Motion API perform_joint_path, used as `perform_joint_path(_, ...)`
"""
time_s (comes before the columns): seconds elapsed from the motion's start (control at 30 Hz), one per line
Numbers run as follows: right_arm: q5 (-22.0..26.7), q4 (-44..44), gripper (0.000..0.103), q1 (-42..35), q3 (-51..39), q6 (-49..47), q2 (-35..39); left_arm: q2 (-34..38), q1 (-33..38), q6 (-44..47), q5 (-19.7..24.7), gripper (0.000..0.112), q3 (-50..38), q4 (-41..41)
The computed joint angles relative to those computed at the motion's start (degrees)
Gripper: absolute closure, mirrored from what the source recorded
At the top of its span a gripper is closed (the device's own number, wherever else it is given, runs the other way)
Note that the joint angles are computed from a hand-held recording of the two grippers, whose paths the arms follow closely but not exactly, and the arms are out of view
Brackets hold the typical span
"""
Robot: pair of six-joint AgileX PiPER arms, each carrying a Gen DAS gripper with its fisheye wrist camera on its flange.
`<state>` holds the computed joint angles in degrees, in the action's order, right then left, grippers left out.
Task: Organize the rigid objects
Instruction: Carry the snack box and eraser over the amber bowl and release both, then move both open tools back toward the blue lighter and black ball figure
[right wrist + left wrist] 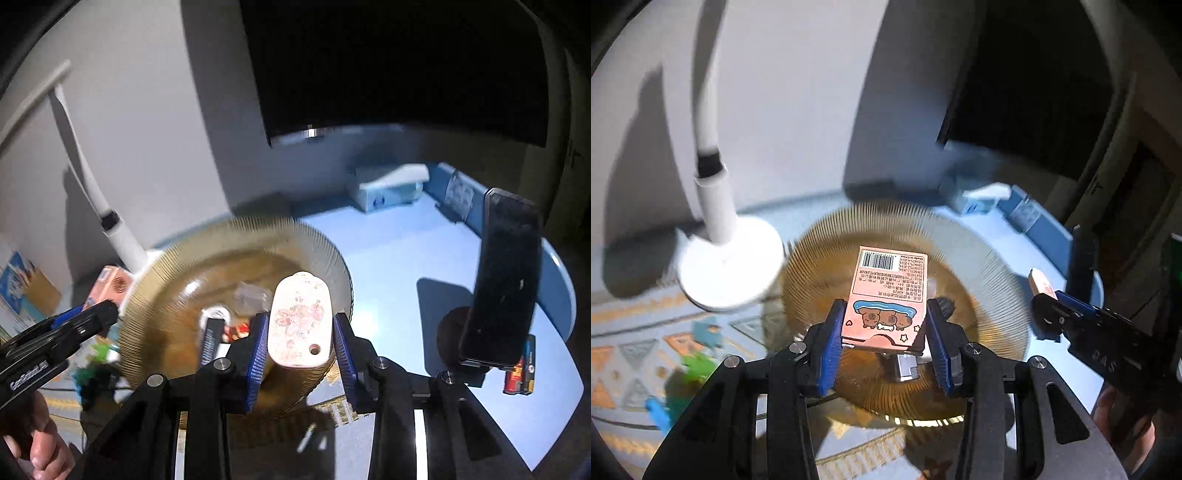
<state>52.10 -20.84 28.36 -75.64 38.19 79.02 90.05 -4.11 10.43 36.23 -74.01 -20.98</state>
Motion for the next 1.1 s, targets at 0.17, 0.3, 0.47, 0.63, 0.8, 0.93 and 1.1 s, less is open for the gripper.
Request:
perform_joint_path(0.17, 1.4, -2.5, 0.069, 0.5, -0.5, 0.2, 3.9, 5.3, -2.6, -4.6, -1.4, 0.073, -1.5, 5.2)
perform_joint_path(0.3, 3.7, -5.1, 0.069, 1.5, -1.5, 1.2, 6.4, 7.9, -3.0, -4.9, -1.7, 0.073, -1.9, 5.6)
perform_joint_path(0.47, 3.0, -4.7, 0.063, 1.7, -2.0, -0.1, 7.1, 9.0, -3.0, -2.7, -1.4, 0.064, -2.7, 4.4)
perform_joint_path(0.63, 2.6, -6.8, 0.041, 2.4, -0.7, 3.8, 2.3, 2.6, -1.4, -0.1, -2.7, 0.044, 0.2, 2.5)
perform_joint_path(0.8, 5.8, -9.4, 0.038, 6.9, -2.5, 6.3, -3.2, -9.1, 7.0, 9.3, 1.3, 0.044, 5.3, -8.4)
perform_joint_path(0.93, 9.7, -12.5, 0.023, 14.1, -4.9, 10.4, -5.2, -17.8, 14.5, 15.3, 5.1, 0.044, 8.7, -13.9)
perform_joint_path(1.1, 12.8, -18.0, 0.022, 26.5, -4.0, 19.0, -7.9, -31.9, 26.9, 24.7, 7.6, 0.044, 16.0, -18.4)
